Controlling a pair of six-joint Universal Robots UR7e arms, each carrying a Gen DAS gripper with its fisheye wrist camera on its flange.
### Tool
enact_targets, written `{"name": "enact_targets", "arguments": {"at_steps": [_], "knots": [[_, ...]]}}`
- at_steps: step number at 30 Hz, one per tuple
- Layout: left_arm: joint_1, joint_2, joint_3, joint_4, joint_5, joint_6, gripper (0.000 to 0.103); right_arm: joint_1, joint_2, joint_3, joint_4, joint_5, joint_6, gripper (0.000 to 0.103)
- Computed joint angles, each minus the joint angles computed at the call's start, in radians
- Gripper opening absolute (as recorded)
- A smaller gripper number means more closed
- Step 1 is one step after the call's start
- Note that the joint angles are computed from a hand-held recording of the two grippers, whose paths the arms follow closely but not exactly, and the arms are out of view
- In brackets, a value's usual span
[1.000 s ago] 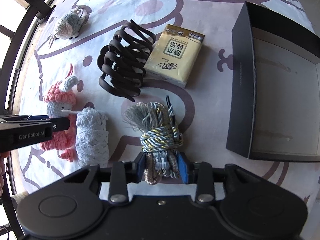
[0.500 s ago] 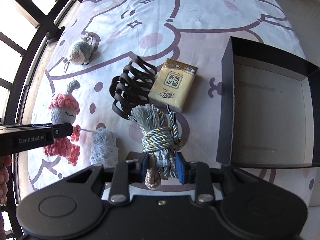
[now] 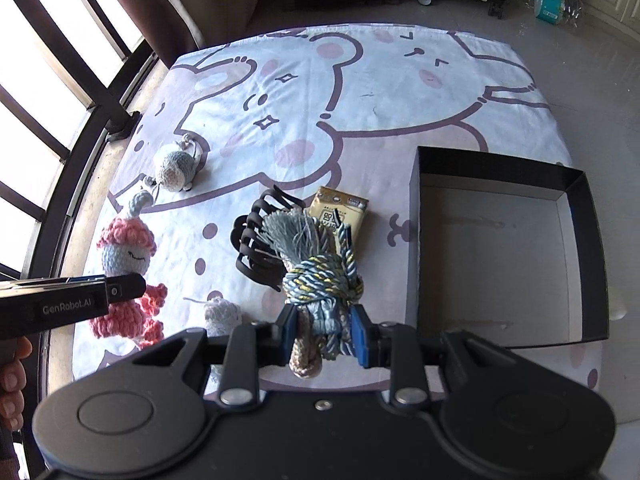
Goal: Organize objects
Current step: 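Carry the pink doll with the left gripper while the right gripper carries the rope toy toward the black box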
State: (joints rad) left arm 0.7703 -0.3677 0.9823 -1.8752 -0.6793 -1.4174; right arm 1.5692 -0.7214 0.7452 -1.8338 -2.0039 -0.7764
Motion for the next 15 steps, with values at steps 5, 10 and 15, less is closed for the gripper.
{"name": "enact_targets", "arguments": {"at_steps": [5, 10, 15], "knots": [[-0.018, 0.012, -0.028, 0.036, 0.028, -0.017, 0.032, 0.0, -0.022, 0.011, -0.03, 0.029, -0.012, 0.03], [-0.03, 0.021, -0.042, 0.028, 0.051, -0.02, 0.032, -0.004, -0.038, 0.015, -0.046, 0.055, -0.02, 0.03], [-0.039, 0.042, -0.079, 0.033, 0.067, -0.006, 0.032, -0.007, -0.05, 0.025, -0.073, 0.066, -0.033, 0.03]]}}
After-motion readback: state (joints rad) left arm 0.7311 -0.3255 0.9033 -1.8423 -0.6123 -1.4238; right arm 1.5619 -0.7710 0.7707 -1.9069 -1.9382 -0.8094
